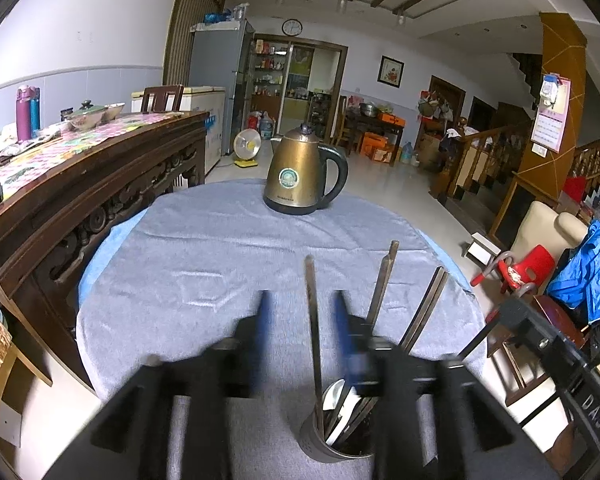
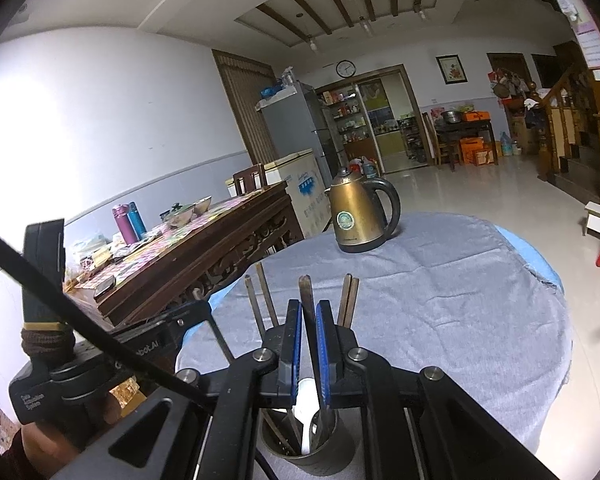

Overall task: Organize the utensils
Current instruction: 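Open both grippers to release the chopsticks into the cup, then withdraw both grippers up and back from the metal cup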

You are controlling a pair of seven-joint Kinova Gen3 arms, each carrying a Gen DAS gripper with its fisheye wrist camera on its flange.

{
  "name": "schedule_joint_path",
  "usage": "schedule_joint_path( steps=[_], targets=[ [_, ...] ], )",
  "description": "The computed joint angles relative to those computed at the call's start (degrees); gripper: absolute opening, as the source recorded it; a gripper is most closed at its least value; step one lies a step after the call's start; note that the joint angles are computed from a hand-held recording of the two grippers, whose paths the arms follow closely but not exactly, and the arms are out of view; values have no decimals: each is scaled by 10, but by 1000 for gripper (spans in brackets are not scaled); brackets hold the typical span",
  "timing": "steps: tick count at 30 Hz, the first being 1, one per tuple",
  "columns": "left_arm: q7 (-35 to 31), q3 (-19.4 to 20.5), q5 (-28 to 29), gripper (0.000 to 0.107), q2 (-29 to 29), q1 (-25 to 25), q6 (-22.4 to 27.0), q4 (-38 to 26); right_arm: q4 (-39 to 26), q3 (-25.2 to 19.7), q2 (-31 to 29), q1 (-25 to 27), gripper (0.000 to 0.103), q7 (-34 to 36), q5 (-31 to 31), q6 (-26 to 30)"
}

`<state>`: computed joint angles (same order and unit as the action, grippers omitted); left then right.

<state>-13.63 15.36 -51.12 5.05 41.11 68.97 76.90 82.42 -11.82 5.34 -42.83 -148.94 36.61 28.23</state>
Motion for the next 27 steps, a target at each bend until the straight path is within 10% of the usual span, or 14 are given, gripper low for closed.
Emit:
schedule_joint_path(
  steps=[11, 17, 27],
  targets=[
    [5, 1, 29, 79, -13, -26, -13, 13, 20, -1, -14, 10, 26, -107, 68, 6],
    [-52, -13, 85, 82, 24, -27, 75, -58, 24, -5, -18, 20, 41, -118, 66, 14],
    [-58, -41, -11, 83, 68, 47, 211, -92, 33, -20, -30, 42, 64, -105, 44, 29]
  ],
)
